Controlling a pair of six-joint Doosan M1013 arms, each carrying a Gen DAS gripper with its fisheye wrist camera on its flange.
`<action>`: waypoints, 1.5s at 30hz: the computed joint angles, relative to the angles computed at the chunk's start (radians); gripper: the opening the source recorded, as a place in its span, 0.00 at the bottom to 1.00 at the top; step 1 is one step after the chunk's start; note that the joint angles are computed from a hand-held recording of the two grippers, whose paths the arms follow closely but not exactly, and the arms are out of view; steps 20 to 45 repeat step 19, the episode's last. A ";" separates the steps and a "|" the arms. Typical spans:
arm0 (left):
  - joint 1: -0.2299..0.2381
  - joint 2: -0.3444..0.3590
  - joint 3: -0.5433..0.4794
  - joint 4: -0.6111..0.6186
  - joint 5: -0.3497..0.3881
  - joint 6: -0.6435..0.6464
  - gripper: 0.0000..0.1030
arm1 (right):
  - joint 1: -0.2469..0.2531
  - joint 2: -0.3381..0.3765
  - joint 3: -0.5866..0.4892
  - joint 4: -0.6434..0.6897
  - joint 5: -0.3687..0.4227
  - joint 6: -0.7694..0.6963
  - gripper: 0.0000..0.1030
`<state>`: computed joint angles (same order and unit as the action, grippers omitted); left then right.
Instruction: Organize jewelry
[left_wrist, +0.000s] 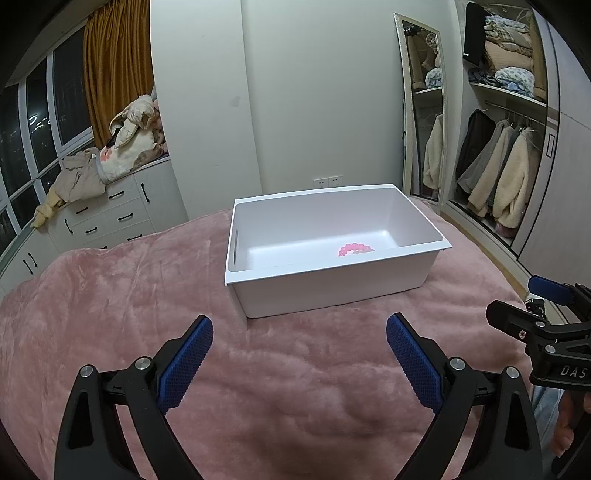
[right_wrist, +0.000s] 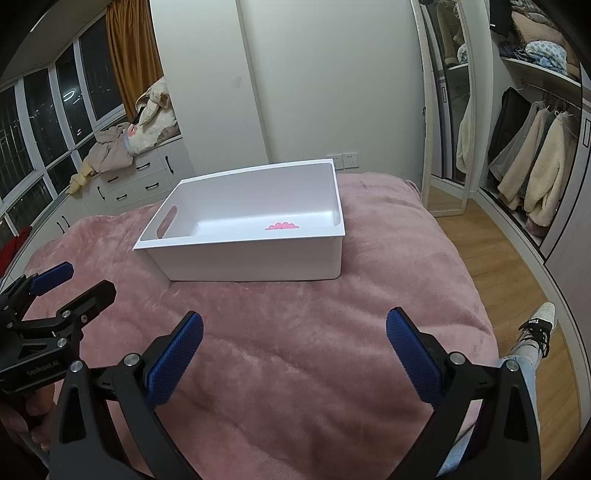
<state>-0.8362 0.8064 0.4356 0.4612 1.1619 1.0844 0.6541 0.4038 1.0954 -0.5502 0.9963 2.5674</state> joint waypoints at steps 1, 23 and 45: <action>0.001 0.001 -0.002 -0.004 0.001 0.001 0.93 | 0.000 0.001 -0.001 -0.001 0.001 0.001 0.95; 0.001 0.000 0.007 -0.009 0.005 -0.013 0.95 | 0.000 -0.001 0.003 -0.002 -0.001 0.003 0.95; 0.001 0.000 0.007 -0.009 0.005 -0.013 0.95 | 0.000 -0.001 0.003 -0.002 -0.001 0.003 0.95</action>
